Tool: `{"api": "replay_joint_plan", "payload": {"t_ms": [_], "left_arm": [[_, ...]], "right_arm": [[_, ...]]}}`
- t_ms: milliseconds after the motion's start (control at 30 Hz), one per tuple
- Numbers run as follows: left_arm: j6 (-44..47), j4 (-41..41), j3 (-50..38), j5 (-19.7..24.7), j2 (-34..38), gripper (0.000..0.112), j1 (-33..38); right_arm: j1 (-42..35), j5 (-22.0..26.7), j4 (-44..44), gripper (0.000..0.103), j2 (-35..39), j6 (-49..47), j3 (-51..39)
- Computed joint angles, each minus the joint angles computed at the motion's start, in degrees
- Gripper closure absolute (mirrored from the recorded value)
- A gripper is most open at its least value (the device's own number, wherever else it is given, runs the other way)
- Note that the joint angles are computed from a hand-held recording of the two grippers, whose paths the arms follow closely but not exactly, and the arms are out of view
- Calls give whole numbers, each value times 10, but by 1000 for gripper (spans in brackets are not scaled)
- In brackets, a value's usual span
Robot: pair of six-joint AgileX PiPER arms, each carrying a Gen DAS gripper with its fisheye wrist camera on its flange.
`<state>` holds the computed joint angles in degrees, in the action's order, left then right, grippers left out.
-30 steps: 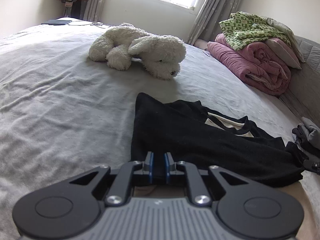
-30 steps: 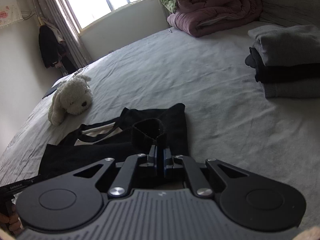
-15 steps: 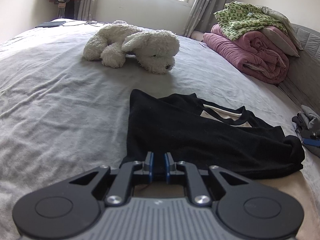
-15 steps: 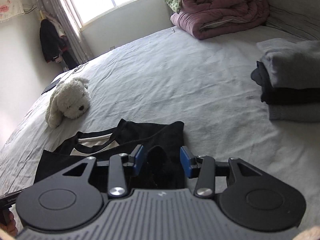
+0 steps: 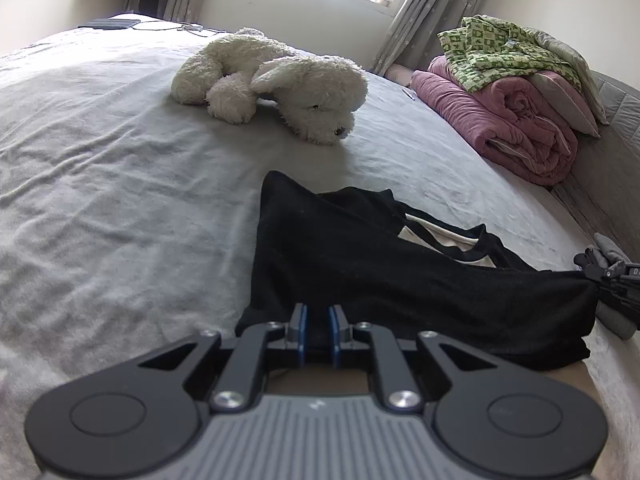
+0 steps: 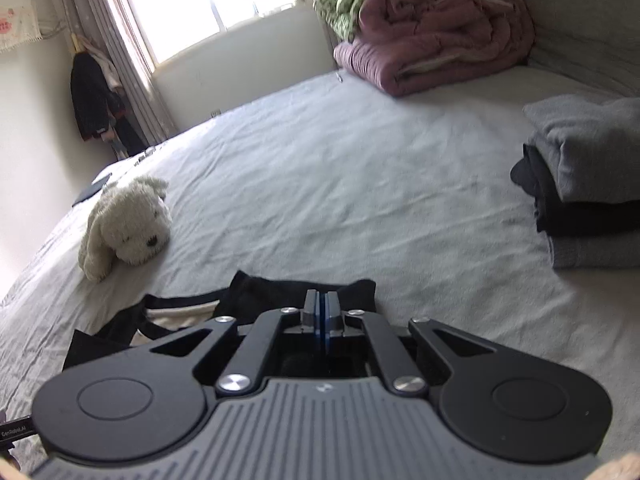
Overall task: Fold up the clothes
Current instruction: 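Lift the black shirt hem with both grippers and fold it toward the collar, then open both grippers and release the folded black shirt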
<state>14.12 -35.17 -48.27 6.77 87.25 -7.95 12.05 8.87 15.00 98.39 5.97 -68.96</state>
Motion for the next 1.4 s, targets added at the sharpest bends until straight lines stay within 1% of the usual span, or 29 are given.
{"api": "replay_joint_plan", "payload": {"t_ms": [33, 67, 133, 167, 200, 267, 300, 400, 533, 600, 667, 767, 800, 833, 867, 933, 1067, 1167, 1200, 1300, 1400], "left_arm": [[-9, 10, 0, 0, 0, 100, -1], [-22, 26, 0, 0, 0, 100, -3], [-51, 57, -1, 0, -1, 100, -5], [-59, 66, -1, 1, -1, 100, -5], [-59, 66, -2, 1, -1, 100, -5], [-40, 46, -2, 2, 0, 100, -3], [-30, 37, -2, 2, 0, 100, -2], [-25, 31, -2, 3, 0, 100, -2], [-47, 52, -2, 3, -1, 100, -3], [-55, 60, -3, 4, -1, 100, -4], [-57, 61, -3, 4, -1, 100, -4], [-53, 57, -3, 5, -1, 100, -4], [-52, 56, -3, 5, -1, 100, -3], [-52, 55, -3, 5, -1, 100, -3], [-52, 55, -3, 5, -1, 100, -3], [-52, 55, -4, 6, -1, 100, -4], [-23, 27, -6, 10, 0, 100, 0], [-16, 21, -7, 12, 1, 100, 2], [-21, 26, -7, 12, 1, 100, 1], [-37, 44, -8, 15, 0, 100, 0], [-46, 58, -9, 17, -4, 100, 0]], "right_arm": [[-2, -2, -10, 101, 3, 9, 0], [-5, 18, -22, 100, 14, 22, -14], [-9, 57, -43, 93, 35, 42, -42], [-9, 67, -66, 87, 41, 68, -50], [-10, 65, -67, 87, 40, 73, -47], [-15, 51, -20, 75, 28, 38, -30], [-17, 47, 3, 64, 19, 19, -21], [-23, 69, 58, 63, -6, -36, -6], [-40, 112, 182, 63, -27, -119, 12], [-49, 134, 234, 63, -29, -145, 18], [-51, 152, 257, 63, -27, -148, 20], [-40, 151, 218, 63, -17, -104, 17], [-36, 146, 204, 65, -12, -91, 16], [-33, 141, 195, 74, -8, -83, 15], [-29, 136, 184, 88, -4, -74, 13], [-24, 129, 158, 92, 3, -54, 8], [-8, 120, 78, 92, -29, 0, 15], [12, 149, -53, 92, -37, 88, 2], [16, 160, -78, 92, -33, 102, -2], [19, 179, -94, 89, -15, 107, -3], [22, 148, -95, 84, -27, 111, 20]]}}
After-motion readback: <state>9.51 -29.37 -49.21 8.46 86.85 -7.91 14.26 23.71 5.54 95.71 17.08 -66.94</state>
